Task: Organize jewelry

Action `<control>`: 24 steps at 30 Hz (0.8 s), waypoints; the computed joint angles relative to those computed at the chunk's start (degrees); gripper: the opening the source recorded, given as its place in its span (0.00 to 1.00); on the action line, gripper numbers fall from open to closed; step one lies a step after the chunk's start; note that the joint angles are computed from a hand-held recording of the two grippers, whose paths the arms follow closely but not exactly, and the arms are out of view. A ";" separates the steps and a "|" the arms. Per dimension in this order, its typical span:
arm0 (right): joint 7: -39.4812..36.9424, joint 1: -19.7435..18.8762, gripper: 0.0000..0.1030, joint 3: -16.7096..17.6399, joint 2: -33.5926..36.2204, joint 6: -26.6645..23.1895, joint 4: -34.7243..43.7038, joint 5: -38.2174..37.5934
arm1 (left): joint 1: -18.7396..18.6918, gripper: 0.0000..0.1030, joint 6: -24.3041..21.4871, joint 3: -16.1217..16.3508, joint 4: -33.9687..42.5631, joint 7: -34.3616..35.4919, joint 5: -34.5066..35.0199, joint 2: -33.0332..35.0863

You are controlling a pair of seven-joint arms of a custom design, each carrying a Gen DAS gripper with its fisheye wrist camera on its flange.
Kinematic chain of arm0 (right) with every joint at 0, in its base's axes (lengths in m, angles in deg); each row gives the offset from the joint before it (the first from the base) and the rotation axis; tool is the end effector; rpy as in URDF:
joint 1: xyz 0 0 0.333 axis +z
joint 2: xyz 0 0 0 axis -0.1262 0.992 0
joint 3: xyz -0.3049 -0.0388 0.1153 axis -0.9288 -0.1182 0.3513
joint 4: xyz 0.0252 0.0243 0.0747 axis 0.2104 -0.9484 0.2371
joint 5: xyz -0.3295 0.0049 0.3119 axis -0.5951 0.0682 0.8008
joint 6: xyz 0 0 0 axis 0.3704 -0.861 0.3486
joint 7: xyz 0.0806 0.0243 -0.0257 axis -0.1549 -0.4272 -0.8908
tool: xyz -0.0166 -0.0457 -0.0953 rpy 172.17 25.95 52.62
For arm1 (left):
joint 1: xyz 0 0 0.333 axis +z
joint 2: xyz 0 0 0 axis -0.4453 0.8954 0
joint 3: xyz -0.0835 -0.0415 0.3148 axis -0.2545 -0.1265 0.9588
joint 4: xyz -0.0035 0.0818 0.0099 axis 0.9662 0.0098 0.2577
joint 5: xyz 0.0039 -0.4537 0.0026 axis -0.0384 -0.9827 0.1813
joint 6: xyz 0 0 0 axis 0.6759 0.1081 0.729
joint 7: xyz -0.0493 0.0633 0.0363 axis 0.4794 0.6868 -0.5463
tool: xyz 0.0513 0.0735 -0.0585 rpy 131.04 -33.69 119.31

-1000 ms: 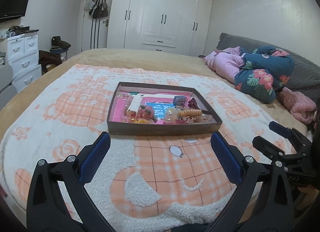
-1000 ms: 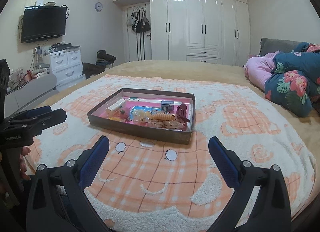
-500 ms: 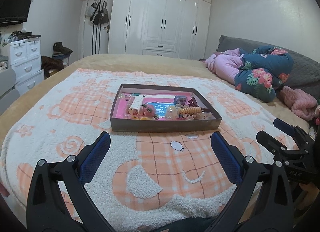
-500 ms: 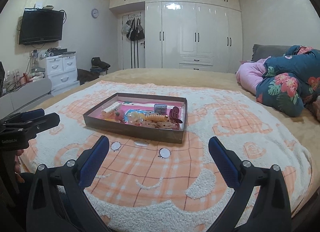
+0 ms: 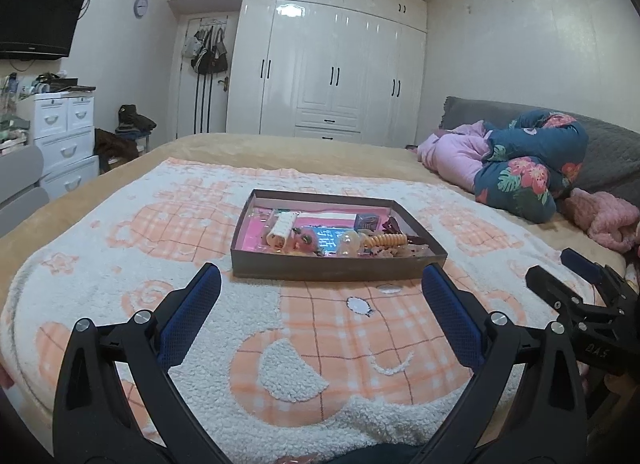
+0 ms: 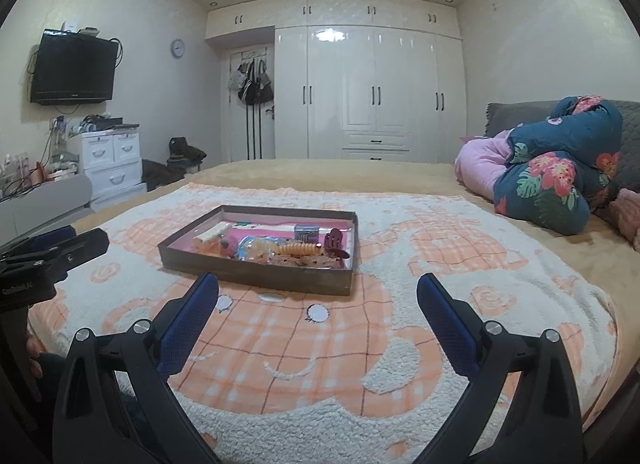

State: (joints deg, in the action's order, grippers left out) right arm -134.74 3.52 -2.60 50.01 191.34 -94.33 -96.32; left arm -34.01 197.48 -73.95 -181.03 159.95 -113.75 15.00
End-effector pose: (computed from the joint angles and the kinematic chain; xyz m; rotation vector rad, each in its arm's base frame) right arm 0.5019 0.2245 0.5511 -1.2066 1.6907 -1.2706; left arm 0.6372 -0.1417 0.5758 -1.0934 1.9638 -1.4574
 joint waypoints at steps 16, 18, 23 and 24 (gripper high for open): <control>-0.11 0.06 0.94 -0.13 0.07 -0.08 -0.17 0.20 | -0.32 0.89 0.88 -0.20 -0.31 -1.85 2.41 0.02; 0.03 0.03 0.94 -0.17 0.05 0.00 -0.31 0.31 | -0.33 0.89 0.96 -0.17 -0.31 -1.45 1.96 -0.07; 0.04 0.02 0.94 -0.12 0.08 -0.06 -0.38 0.31 | -0.34 0.89 1.08 -0.14 -0.32 -1.20 1.71 -0.06; 0.04 0.02 0.94 -0.11 0.07 -0.06 -0.42 0.34 | -0.32 0.89 1.00 -0.13 -0.32 -1.31 1.86 -0.04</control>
State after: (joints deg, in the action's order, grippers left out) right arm -134.70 3.55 -2.72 50.08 191.28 -94.76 -95.98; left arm -34.34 198.48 -74.08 -181.35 158.65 -111.89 14.96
